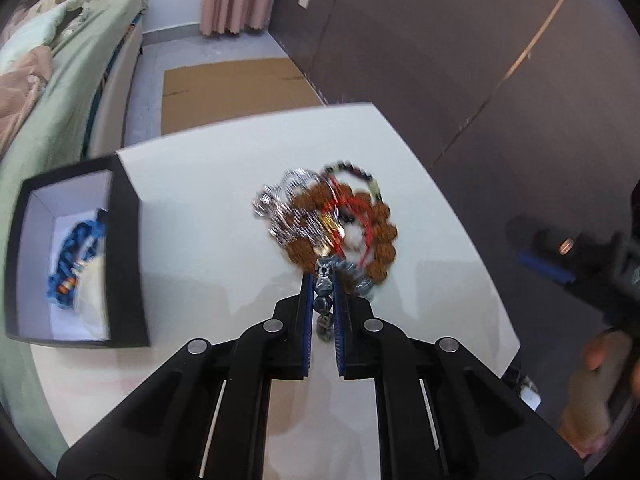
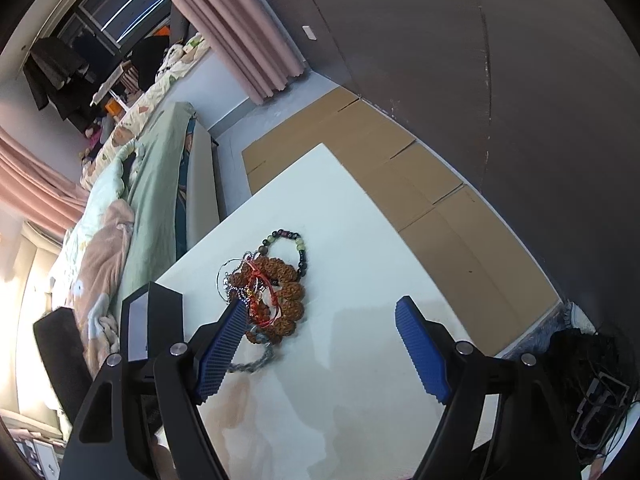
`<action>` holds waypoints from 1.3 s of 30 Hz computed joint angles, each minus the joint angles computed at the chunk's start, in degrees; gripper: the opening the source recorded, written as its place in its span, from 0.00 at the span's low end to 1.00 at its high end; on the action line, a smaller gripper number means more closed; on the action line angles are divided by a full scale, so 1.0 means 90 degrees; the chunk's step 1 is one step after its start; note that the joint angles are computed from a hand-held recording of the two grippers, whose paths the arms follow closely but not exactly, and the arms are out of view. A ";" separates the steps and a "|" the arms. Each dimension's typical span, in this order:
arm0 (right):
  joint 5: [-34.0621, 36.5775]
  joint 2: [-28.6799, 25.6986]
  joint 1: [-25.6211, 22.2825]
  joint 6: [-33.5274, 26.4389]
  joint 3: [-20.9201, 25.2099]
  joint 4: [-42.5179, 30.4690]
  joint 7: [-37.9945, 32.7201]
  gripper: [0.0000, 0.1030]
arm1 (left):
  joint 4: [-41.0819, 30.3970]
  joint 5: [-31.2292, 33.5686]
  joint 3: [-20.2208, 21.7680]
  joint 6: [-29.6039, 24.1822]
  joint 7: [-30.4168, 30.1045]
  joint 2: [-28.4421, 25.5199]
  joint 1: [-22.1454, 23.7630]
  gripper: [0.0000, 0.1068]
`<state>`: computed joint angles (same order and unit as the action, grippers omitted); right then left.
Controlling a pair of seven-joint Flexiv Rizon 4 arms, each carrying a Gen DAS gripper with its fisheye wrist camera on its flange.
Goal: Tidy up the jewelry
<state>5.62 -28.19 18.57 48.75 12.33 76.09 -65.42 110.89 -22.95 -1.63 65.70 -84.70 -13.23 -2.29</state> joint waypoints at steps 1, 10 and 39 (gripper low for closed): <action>-0.0002 -0.0027 0.0017 -0.0017 0.0006 -0.0025 0.0004 0.72 | -0.0006 -0.0052 -0.0001 0.0029 0.0016 0.0004 0.0028 0.09; 0.0129 -0.0563 0.0138 -0.0519 0.0106 -0.0694 -0.0066 0.57 | 0.0085 -0.0848 -0.0075 0.0331 0.0455 0.0128 0.0315 0.09; 0.0152 -0.1031 0.0392 -0.0259 0.0171 -0.1049 0.0124 0.17 | 0.0605 -0.2756 0.0000 0.0801 0.1731 0.0767 0.0260 0.09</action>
<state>6.99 -37.47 22.10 46.42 13.87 66.65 -64.30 116.33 -47.76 -1.63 72.90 -69.12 -6.33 0.05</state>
